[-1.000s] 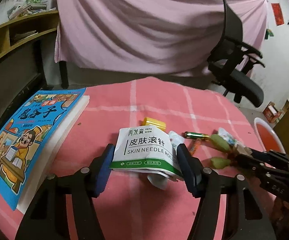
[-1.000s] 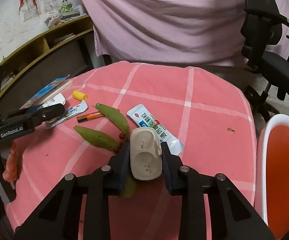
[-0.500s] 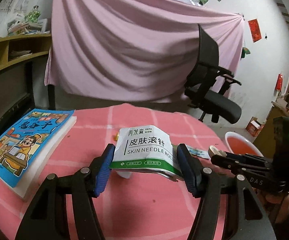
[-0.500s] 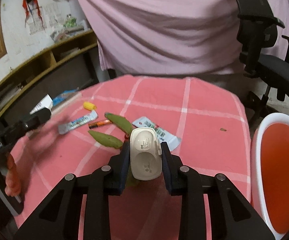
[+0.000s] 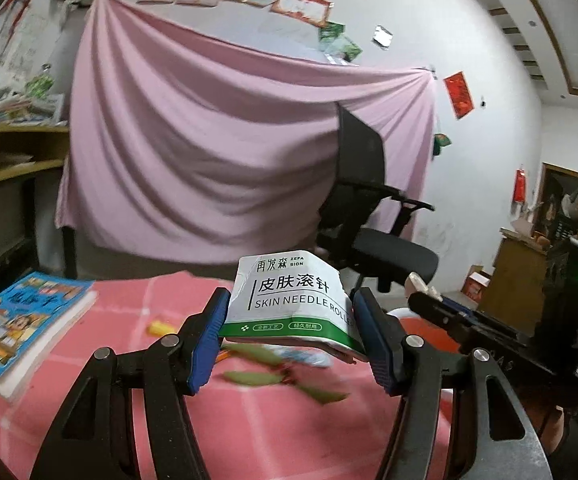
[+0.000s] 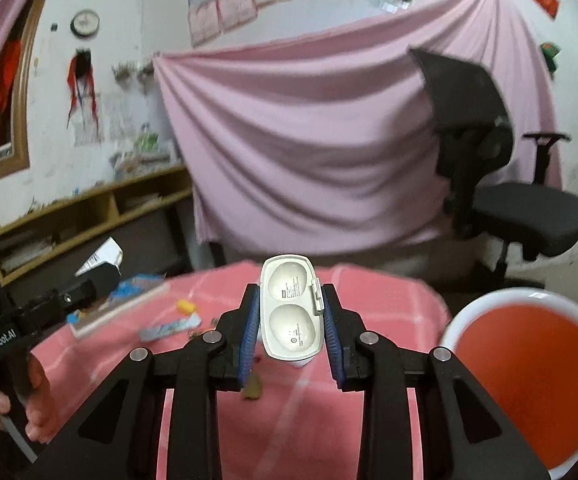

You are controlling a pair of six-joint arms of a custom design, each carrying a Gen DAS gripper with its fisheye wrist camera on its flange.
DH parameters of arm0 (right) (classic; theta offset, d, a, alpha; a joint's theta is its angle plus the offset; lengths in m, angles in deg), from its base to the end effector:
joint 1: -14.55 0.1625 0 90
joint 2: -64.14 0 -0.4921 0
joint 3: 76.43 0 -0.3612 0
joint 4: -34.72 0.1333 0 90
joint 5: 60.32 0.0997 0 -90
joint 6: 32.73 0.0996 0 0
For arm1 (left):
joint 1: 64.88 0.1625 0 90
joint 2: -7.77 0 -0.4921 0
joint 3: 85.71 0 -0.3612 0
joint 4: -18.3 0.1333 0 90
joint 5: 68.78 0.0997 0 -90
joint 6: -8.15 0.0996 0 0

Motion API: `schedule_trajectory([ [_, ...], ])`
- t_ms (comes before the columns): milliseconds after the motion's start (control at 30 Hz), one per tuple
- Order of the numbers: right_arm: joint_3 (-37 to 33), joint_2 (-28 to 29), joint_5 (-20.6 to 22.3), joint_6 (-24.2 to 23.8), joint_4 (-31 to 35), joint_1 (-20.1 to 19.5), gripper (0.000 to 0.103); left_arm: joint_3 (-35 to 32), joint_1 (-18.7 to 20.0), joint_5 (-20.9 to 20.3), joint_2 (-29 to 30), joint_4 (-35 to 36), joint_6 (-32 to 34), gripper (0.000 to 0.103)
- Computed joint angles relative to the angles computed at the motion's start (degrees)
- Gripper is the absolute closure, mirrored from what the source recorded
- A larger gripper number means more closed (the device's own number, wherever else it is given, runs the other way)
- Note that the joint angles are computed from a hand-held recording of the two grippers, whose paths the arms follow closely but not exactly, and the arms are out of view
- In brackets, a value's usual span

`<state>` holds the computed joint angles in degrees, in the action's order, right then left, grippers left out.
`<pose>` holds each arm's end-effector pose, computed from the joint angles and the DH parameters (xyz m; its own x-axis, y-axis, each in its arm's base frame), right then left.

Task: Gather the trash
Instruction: 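Carry both items over the orange bucket and open both tools to drop them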

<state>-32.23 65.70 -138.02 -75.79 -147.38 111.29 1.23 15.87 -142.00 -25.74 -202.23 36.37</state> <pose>0.2571 -0.8589 -0.1047 -0.6404 -0.6637 0.3865 -0.7093 0.3181 -0.6290 0.0409 -0.7571 0.2200 -0.8555 -0.0049 -0.5177 0.4998 0.2527 -0.8284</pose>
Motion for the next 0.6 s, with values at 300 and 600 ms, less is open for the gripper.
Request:
schedule_trajectory([
  [300,0.99,-2.44,-0.10,7.60,-9.18,-2.80,0.075,-8.05,-3.17,-1.12,4.90,6.67,2.57,0.046],
  [600,-3.14,-2.72,-6.92,15.55,-8.19,-4.98,0.075,-18.73,-5.21,-1.92,10.76,20.71,3.04,0.046],
])
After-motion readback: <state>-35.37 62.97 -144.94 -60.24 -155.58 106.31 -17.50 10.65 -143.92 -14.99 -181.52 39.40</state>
